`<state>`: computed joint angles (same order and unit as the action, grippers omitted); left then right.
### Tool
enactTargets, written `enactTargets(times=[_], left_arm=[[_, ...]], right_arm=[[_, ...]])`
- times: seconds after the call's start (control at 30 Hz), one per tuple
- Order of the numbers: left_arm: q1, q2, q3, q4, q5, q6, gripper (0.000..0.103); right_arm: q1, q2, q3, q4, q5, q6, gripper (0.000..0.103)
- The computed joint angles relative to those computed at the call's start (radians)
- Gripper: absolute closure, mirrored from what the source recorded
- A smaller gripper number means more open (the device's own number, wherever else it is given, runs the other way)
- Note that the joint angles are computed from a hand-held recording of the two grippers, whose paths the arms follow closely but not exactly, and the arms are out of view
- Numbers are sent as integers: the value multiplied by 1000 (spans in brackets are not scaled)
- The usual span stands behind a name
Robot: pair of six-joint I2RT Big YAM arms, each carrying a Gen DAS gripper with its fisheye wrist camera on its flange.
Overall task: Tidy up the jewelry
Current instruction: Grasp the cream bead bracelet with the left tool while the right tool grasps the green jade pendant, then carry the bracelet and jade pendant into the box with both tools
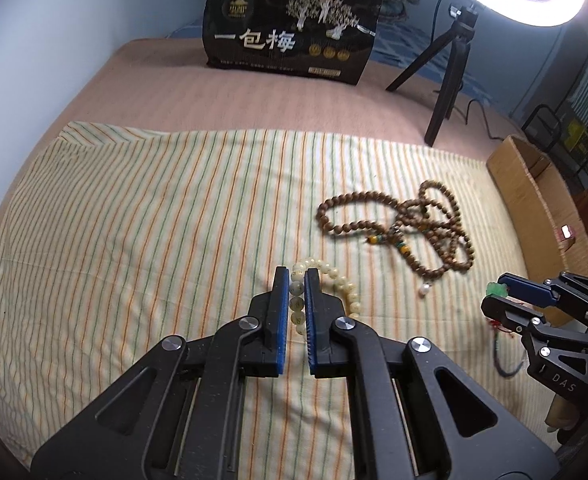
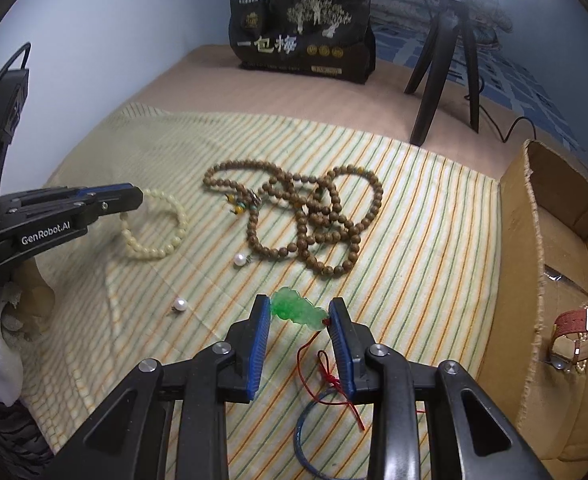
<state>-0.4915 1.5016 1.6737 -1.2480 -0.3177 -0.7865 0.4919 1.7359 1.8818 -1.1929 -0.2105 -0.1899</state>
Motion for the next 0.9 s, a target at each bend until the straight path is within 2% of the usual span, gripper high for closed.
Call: enactTargets(times=[0.47, 0.9], left_arm=[[-37, -37, 48, 37, -26, -3, 98], [-121, 18, 205, 97, -50, 62, 98]], right_arm=[[-40, -66, 20, 37, -85, 40, 73], [-125, -113, 59, 78, -147, 84, 73]])
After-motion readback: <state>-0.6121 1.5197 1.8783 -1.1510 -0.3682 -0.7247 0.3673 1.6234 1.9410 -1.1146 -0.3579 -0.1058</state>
